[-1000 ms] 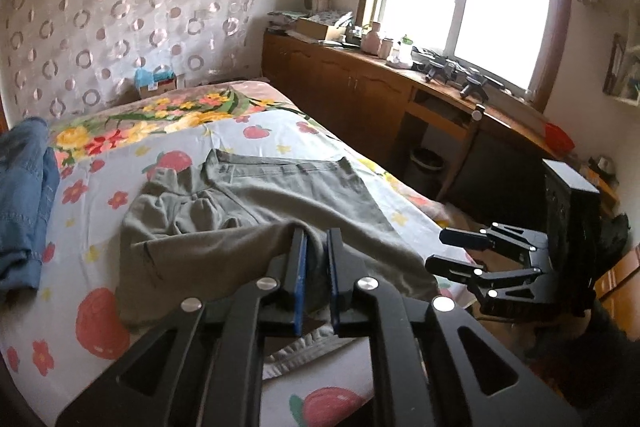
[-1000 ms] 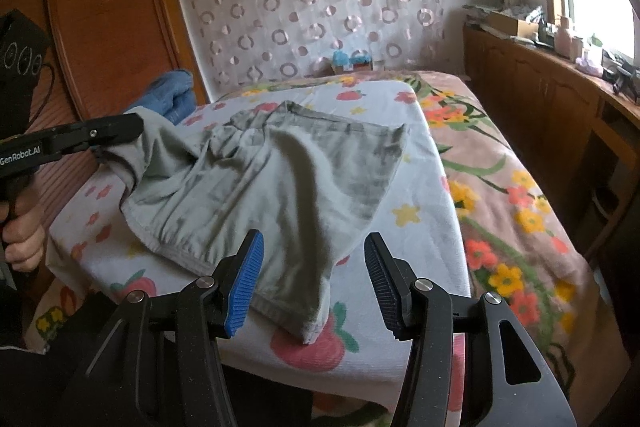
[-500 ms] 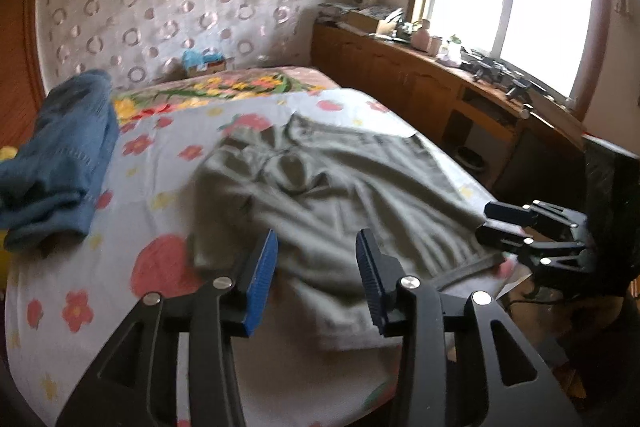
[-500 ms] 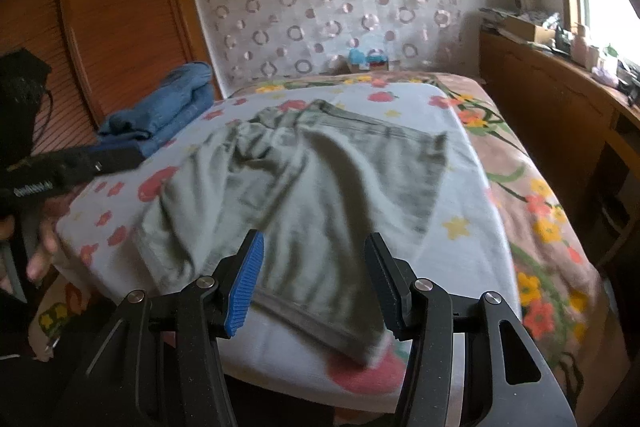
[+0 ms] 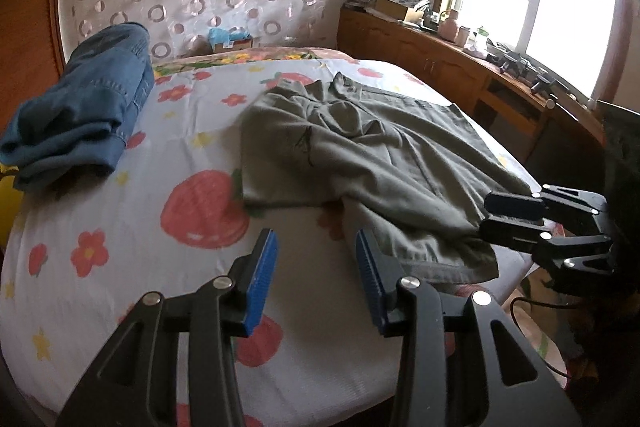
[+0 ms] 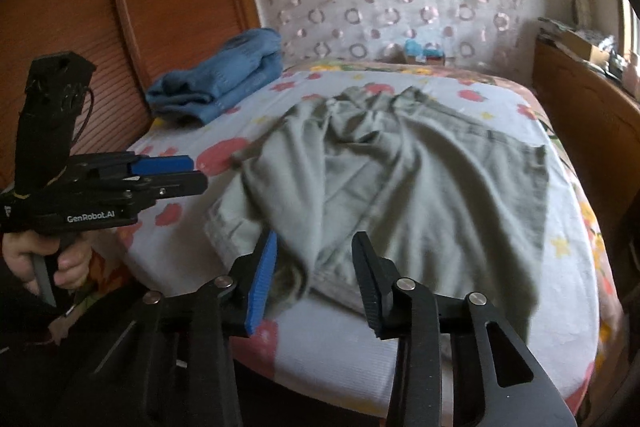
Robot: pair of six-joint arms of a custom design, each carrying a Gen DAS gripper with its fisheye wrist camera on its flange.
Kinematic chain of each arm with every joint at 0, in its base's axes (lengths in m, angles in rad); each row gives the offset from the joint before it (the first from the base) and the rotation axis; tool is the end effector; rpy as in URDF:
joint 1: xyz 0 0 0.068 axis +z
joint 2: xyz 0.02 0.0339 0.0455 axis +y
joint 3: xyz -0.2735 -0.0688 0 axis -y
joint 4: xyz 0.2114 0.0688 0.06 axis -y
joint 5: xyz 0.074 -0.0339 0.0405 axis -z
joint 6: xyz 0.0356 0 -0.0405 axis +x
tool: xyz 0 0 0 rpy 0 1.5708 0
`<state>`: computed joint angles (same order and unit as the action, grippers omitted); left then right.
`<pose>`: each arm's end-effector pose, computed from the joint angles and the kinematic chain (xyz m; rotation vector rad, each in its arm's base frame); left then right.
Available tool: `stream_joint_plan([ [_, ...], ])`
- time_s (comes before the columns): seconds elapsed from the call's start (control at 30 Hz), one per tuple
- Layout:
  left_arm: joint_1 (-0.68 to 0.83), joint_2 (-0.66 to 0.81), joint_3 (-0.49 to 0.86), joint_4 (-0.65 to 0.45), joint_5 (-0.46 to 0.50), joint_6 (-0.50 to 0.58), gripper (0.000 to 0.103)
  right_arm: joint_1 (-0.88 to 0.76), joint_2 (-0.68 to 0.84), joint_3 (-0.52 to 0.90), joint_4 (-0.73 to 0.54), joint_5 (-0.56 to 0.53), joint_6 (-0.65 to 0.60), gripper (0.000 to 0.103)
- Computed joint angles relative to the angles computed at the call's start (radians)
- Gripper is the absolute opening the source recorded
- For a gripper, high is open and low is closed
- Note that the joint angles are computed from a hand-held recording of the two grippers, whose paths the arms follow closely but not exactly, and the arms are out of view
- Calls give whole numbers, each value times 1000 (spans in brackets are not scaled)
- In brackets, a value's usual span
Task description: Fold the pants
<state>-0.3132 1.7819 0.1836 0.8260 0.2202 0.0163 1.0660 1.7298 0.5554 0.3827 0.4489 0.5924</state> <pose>0.1968 -0.0719 0.0921 0.4941 2.3029 -0.4040 0.1464 0.2331 0.1362 -0.3271 2.2660 0.3385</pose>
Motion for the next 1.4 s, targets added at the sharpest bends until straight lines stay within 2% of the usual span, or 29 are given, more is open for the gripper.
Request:
stream_joint_plan([
  [0.07,5,2,2,0,5,-1,39,-8,27,13,6,-22,-7,31],
  [0.4,13,30,-9,39,-2,-15,39,-23,112,67,-6,-63,-19,30],
  [0.47,5,28,-10,39,-12,-20,39,-28,123,75,-13,-63,-28,4],
  [0.63,-11,19,-16,44,-27,-25,39,-27,46,23,-2,20,-24,3],
  [0.73,-16,16,-18,47,-28,-27,39,-28,-30,0,-34,85,-32,3],
  [0.87,-33,6,-13,37,-33,-34,39,-57,-114,-29,-68,117,-44,3],
  [1.4,-196,-91,116,-144,-104,-81,39,-44,-326,-149,-194,237,22,3],
])
